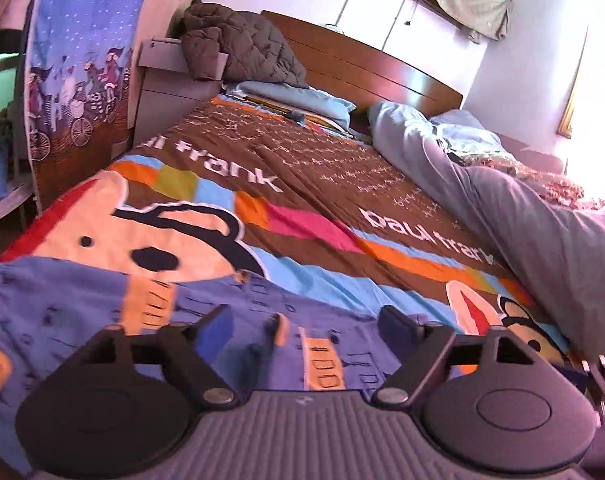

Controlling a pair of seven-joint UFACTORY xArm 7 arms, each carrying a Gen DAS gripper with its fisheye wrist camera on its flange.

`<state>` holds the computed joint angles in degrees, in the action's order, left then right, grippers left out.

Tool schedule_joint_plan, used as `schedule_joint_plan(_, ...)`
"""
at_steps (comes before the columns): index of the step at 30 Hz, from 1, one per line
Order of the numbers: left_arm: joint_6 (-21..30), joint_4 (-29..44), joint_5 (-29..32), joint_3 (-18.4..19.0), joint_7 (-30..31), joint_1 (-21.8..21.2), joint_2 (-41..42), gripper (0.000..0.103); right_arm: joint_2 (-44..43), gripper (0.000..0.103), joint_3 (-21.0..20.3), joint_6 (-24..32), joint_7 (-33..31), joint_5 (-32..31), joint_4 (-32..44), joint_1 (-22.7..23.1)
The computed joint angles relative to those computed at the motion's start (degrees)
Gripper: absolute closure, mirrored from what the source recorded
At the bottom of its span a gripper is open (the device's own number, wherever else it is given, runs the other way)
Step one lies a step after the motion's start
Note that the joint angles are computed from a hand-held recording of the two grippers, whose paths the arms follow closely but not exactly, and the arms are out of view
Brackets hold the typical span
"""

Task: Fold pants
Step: 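Open both grippers and release the pants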

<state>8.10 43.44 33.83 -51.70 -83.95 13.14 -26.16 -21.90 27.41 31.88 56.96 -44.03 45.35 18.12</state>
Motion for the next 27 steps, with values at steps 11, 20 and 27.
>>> schedule_joint_plan(11, -4.75, 2.70, 4.44, -11.69, 4.50, 12.21, 9.25, 0.019, 23.62, 0.003, -8.25, -17.90, 0.45, -20.34, 13.21, -2.94)
schedule_joint_plan(20, 13.25, 4.58, 4.32, -8.75, 2.66, 5.88, 6.58, 0.020, 25.50, 0.004, -15.98, -11.74, 11.08, -27.27, 15.72, 3.74)
schedule_joint_plan(27, 16.22, 5.03, 4.43, -3.31, -1.41, -2.68, 5.47, 0.015, 9.21, 0.002, -15.07, -12.58, 5.13, -19.07, 2.66, 5.05)
